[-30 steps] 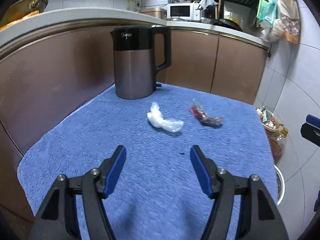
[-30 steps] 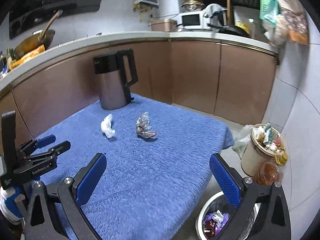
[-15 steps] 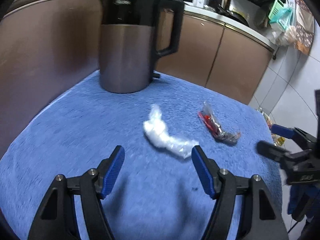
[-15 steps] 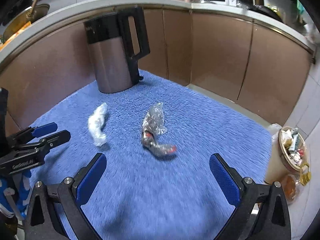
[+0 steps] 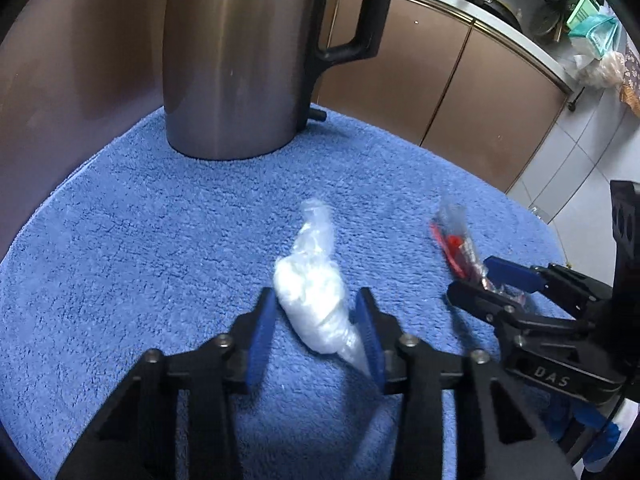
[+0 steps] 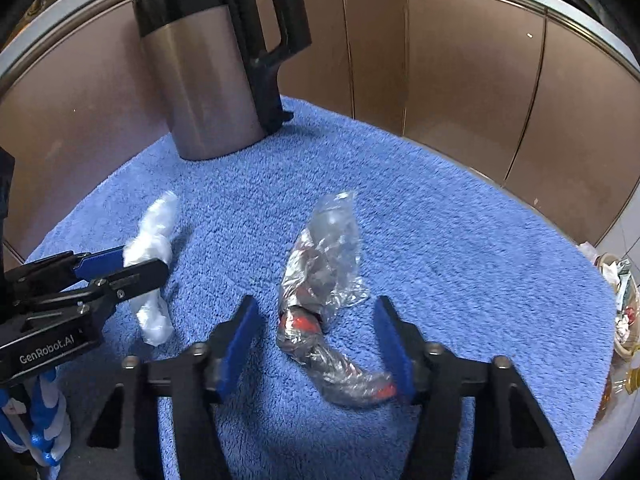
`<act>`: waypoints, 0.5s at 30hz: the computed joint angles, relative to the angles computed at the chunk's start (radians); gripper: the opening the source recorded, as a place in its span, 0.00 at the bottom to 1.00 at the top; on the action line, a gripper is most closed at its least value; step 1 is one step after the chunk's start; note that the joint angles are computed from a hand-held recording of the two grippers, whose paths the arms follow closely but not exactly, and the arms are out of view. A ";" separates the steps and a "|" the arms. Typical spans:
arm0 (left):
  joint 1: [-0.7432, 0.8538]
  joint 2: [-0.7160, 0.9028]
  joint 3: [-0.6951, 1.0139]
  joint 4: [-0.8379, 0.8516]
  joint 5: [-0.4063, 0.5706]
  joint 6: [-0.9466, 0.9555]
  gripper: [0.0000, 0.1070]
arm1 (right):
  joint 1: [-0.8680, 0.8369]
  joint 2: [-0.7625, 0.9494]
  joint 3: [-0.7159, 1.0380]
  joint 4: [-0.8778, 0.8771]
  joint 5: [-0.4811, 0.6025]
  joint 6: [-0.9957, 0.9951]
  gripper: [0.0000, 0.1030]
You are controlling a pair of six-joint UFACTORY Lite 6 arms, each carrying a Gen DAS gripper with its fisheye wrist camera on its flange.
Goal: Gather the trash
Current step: 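Grasp the clear plastic bag with the left gripper while the right gripper grasps the clear red-capped wrapper, then lift both held items and carry them over the trash bin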
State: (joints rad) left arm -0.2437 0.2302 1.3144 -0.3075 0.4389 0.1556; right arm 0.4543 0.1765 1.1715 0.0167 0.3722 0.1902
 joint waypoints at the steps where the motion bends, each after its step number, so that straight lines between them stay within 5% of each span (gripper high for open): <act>1: 0.000 0.002 -0.003 -0.010 0.003 0.008 0.26 | 0.003 -0.006 -0.009 -0.013 -0.005 0.013 0.39; 4: -0.002 -0.021 -0.036 -0.012 -0.008 0.004 0.24 | 0.002 -0.047 -0.053 0.033 -0.013 -0.024 0.22; 9: 0.004 -0.166 -0.160 -0.025 -0.014 0.008 0.23 | 0.013 -0.204 -0.180 0.051 -0.003 -0.018 0.20; 15: -0.016 -0.470 -0.332 0.165 0.015 -0.167 0.23 | 0.069 -0.553 -0.377 -0.022 0.073 0.118 0.20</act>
